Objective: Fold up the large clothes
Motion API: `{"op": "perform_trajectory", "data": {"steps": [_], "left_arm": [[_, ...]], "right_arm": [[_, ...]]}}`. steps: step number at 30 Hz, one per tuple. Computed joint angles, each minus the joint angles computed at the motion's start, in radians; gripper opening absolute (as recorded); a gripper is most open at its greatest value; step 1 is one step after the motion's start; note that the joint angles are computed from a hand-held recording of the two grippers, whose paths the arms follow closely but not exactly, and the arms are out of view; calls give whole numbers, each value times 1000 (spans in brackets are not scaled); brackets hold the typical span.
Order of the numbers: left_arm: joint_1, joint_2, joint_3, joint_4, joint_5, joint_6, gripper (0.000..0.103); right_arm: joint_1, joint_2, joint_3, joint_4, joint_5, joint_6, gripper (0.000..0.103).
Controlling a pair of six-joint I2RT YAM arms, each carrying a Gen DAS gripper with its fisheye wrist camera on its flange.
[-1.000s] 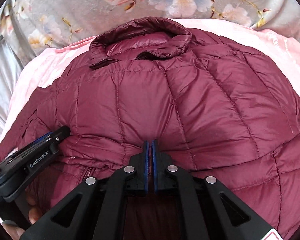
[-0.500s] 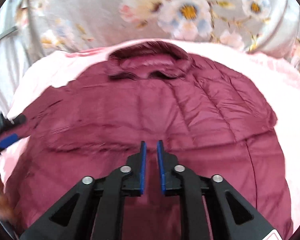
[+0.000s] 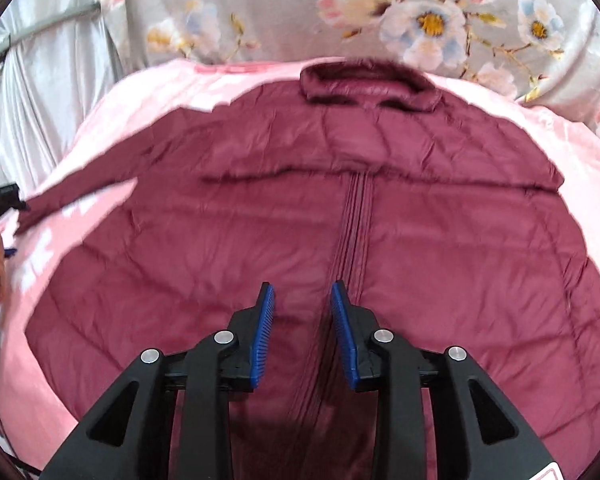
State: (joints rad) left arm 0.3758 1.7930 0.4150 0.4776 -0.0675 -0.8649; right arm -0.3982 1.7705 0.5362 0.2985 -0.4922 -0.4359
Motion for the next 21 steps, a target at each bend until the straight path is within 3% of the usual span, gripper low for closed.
{"op": "perform_trajectory", "data": {"steps": [1,2,3,4,5,6,11,15,21], "left_arm": [[-7,-2,-4,9,-13,5,79],[-12,1,4,3,-23,12,65],[-21,13,26,-11,-25,26,43],[-22,26,43,-17,-1,38,30],[-25,33,62,-26,30,42,10],[-38,17,54,-27,36,47,4],[-262,-168,122,-185,-143,65,3],[-530,-242,283,-324,-283,95,1],[-873,-57,682,-414,-303,156,1]], "right_arm": [[9,-2,-12,16,15,0,34],[14,-8,-17,21,21,-1,36],[17,-5,-14,18,23,-4,38],[18,1,-10,15,25,-6,38],[17,2,-8,13,25,-7,39],[16,4,-5,7,22,-9,39],[7,0,-8,7,11,-9,40],[-34,-26,-14,-24,-43,14,40],[-157,-60,9,-117,-114,-37,40]]}}
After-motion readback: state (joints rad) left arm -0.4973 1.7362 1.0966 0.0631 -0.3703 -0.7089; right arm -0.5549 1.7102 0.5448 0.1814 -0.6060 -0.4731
